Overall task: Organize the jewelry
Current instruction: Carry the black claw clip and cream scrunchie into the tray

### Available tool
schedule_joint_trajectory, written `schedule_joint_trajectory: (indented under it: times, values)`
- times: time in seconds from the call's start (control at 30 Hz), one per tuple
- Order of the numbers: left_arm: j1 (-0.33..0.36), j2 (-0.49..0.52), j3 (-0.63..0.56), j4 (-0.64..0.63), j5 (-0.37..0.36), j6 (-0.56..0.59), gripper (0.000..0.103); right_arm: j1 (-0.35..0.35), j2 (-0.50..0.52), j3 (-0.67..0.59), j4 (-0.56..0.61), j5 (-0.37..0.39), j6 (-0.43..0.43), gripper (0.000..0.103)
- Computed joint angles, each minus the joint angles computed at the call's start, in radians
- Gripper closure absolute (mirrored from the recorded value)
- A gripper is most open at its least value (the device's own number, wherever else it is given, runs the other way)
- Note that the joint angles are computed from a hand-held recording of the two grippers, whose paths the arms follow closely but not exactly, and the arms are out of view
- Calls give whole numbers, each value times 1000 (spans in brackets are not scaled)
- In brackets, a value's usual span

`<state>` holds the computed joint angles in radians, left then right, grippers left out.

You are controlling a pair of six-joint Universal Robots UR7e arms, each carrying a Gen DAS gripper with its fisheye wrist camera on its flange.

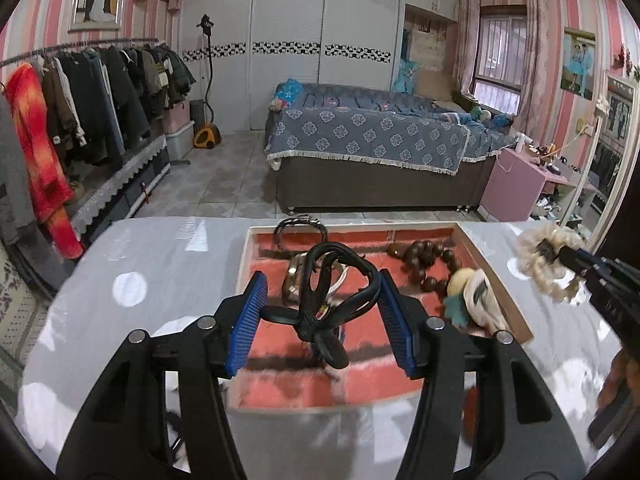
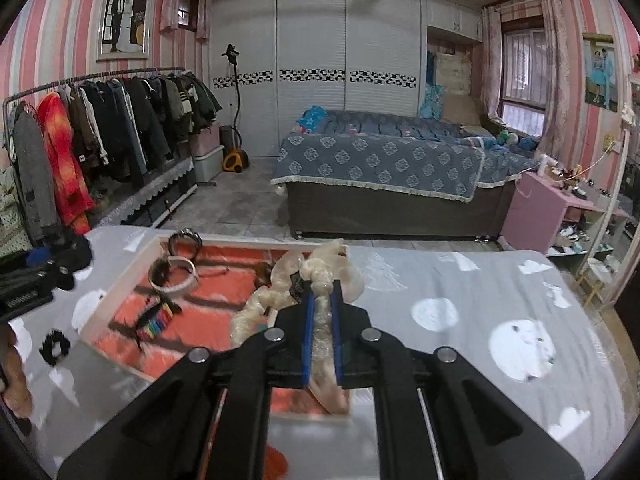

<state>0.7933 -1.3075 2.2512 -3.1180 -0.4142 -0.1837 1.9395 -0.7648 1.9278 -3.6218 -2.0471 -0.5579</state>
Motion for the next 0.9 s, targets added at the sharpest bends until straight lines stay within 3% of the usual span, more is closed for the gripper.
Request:
schedule_joint_trajectory:
  times: [0.17, 0.3, 0.6, 0.9]
  values:
    - [92, 65, -58, -64, -83, 34, 48, -11, 54, -51, 28, 18, 14, 95]
    - [133, 114, -69, -91, -77, 70, 48, -30, 91, -67, 26, 17, 1, 95]
    - [178, 179, -91, -116, -58, 108, 48, -51, 136, -101, 42, -13, -8, 95]
    - [208, 172, -98, -70, -93, 74, 48, -56, 142, -110, 79, -31, -6, 94]
